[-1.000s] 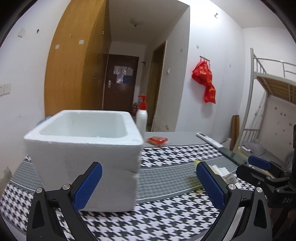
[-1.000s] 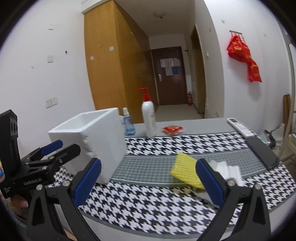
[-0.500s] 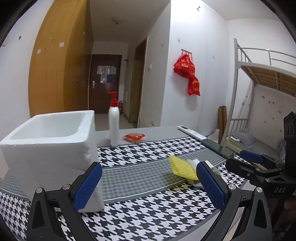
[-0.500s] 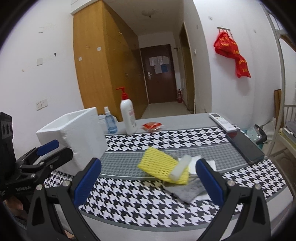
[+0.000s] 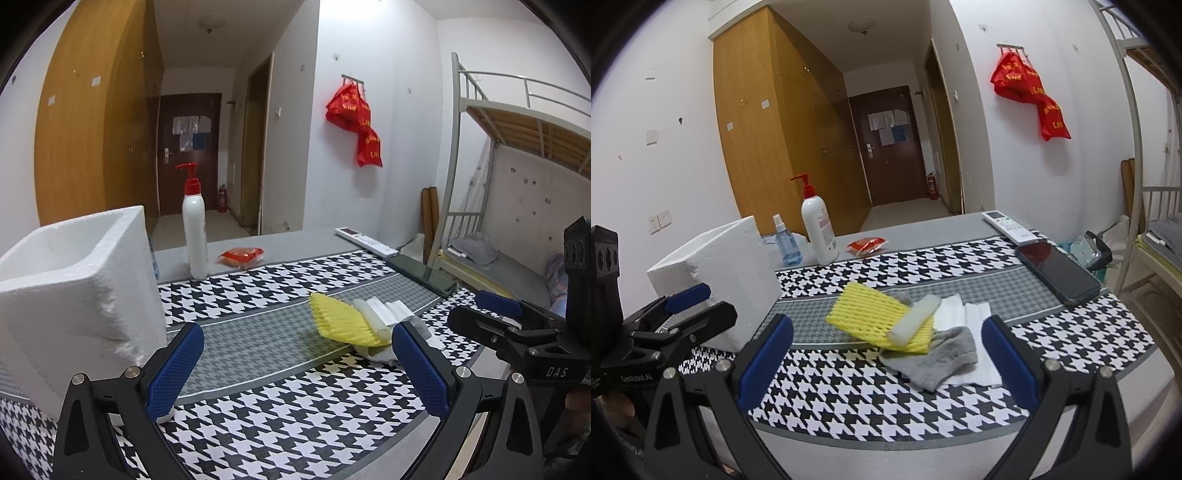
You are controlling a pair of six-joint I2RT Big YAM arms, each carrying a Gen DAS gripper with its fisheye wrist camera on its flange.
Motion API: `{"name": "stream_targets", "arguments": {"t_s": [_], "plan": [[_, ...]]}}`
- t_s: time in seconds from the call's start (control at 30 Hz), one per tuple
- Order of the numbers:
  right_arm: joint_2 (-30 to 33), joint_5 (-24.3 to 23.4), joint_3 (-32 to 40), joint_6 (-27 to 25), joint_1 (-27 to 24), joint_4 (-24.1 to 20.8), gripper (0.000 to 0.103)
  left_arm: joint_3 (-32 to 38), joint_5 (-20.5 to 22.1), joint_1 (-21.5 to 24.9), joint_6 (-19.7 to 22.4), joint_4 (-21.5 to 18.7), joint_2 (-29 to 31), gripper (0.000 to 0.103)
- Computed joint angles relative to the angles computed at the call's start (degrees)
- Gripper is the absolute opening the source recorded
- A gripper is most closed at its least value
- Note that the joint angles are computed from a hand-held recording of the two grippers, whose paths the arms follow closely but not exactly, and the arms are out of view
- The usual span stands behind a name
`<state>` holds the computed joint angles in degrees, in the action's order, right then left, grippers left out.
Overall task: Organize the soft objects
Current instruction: 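Move both grippers away from the foam box to the soft item pile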
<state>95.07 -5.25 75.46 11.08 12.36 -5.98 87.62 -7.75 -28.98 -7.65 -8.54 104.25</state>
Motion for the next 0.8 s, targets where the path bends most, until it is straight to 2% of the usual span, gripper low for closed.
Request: {"name": "stream_targets", "arguments": {"t_s": [0.17, 0.47, 0.57, 0.8], "plan": [[1.6, -1.4, 1.4, 0.5, -0.9, -0.3, 0.103, 3.1, -0.6, -0.2, 0.0, -2.1, 2.2, 0.102], [4.9, -3.7, 4.8, 0.0, -2.0, -3.0, 0.103, 8.6, 2.5, 0.4, -1.7, -7.5, 6.0, 0.102], [5.7, -2.2, 5.9, -1.4, -1.6, -4.4, 0.103, 10.0, 1.1, 0.3, -2.0, -8.3, 6.9, 0.102], [6.9, -2.9, 7.4, -1.6, -2.1, -5.2, 0.103, 14.8, 2.8, 0.5, -1.4, -12.5, 9.8, 0.102]]}}
